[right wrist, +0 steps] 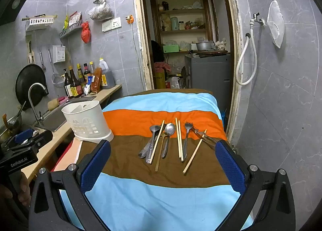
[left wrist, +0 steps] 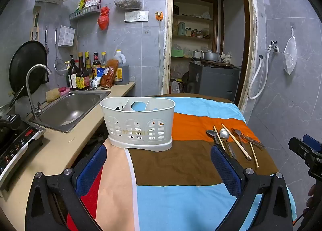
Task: Organize utensils
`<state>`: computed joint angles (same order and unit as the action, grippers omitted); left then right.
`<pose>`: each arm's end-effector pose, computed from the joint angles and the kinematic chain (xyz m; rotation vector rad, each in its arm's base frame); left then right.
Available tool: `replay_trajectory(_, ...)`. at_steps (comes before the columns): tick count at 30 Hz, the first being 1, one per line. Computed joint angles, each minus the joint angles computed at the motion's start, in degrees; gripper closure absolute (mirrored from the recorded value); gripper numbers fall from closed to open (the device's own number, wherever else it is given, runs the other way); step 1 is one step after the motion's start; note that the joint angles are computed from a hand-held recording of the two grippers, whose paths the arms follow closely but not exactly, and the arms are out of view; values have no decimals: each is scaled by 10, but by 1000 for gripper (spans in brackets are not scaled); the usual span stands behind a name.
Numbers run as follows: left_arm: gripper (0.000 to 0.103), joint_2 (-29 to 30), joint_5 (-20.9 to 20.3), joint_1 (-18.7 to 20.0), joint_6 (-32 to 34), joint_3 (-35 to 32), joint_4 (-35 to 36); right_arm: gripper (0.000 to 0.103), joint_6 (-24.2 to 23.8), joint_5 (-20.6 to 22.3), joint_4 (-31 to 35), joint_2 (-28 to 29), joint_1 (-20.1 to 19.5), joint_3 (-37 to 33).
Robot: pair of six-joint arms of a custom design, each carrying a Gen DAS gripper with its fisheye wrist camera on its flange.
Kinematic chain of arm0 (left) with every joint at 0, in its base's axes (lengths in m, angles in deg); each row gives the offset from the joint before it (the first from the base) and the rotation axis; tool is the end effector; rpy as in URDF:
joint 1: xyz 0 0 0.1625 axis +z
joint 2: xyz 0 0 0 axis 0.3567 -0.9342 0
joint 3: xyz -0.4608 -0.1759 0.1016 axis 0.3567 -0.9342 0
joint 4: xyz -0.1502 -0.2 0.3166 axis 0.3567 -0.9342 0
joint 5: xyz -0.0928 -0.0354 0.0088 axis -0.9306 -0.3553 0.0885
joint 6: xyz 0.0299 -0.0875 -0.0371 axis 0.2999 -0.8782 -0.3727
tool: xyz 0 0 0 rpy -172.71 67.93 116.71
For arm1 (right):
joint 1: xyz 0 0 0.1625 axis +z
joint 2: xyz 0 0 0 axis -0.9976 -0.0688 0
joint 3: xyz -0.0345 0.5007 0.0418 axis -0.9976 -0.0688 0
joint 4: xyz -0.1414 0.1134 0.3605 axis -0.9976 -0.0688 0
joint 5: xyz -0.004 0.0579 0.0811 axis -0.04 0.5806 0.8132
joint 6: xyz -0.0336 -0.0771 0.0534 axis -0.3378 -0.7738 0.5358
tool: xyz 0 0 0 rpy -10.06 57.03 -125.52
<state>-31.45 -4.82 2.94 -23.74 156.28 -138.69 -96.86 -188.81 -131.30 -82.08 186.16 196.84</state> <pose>-0.4733 -0.4520 0.1418 0.6485 2.1730 -1.2309 0.1526 -0.3956 0.4694 0.2953 -2.0890 1.3573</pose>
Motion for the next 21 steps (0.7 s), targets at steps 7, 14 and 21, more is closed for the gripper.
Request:
replay_trajectory(7, 0, -1, 0, 0, -2, 0, 4, 1, 0, -1, 0, 0, 0, 0)
replay_trajectory(14, 0, -1, 0, 0, -5, 0, 6, 1, 1, -2, 1, 1, 1, -1)
replay_trajectory(21, 0, -1, -1, 0, -4, 0, 5, 1, 2, -2, 2, 2, 1, -2)
